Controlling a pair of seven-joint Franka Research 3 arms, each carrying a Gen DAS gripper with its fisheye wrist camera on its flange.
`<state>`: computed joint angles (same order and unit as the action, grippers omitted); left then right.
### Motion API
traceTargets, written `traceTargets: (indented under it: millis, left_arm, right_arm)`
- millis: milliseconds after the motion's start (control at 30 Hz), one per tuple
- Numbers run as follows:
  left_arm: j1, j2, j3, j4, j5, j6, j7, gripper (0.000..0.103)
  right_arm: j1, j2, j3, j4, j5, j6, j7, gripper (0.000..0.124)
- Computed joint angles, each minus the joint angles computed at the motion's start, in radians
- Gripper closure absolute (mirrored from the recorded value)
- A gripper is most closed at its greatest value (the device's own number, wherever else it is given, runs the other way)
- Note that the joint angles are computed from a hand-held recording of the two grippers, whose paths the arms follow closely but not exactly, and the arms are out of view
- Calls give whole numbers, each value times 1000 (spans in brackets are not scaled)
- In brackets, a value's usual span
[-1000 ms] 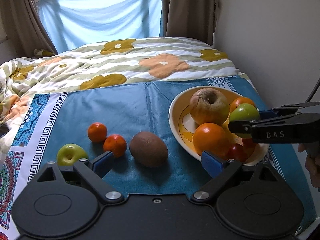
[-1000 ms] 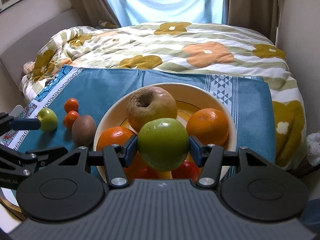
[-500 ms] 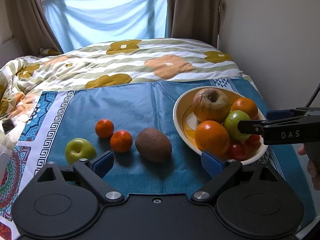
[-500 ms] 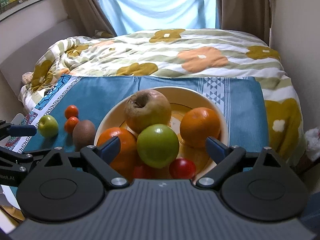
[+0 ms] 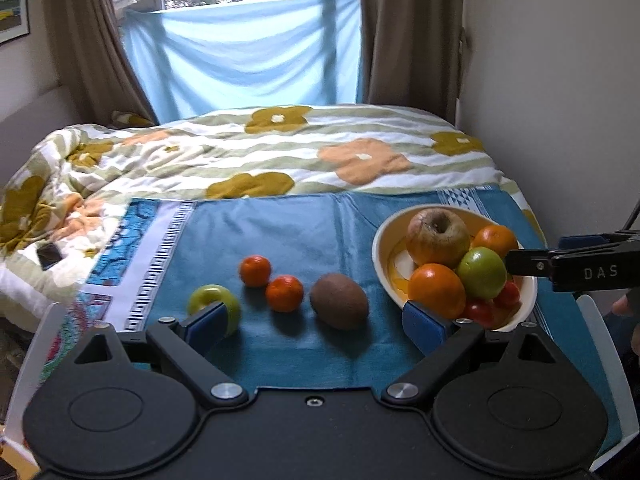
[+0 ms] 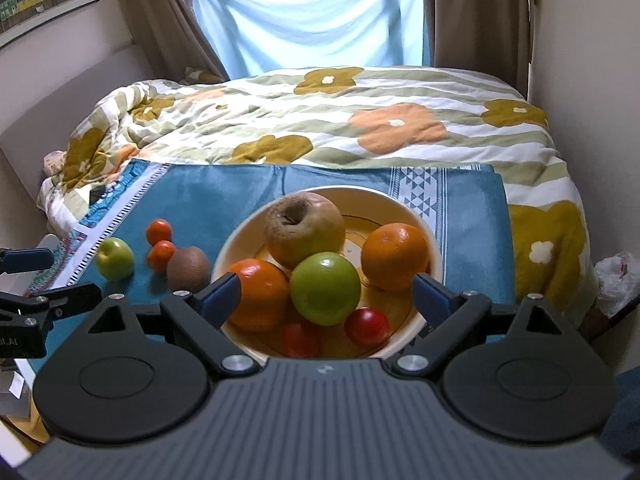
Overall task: Organize fruits
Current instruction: 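Open both grippers and withdraw from the bowl, then grasp the green apple with the left gripper while the right gripper grasps a mandarin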
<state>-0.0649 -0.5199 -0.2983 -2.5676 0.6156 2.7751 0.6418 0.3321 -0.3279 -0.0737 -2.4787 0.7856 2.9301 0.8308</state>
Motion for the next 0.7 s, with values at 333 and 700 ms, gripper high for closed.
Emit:
traceTargets:
  millis: [333, 700]
  left_arm:
    - [6, -117, 47, -53, -19, -63, 51, 0]
    - [-45, -47, 249, -37, -192, -13, 427, 0]
  right_arm:
    - [-33, -57, 72, -34, -150, 27, 199, 21]
    - [8, 23, 112, 62, -265, 2, 314, 21]
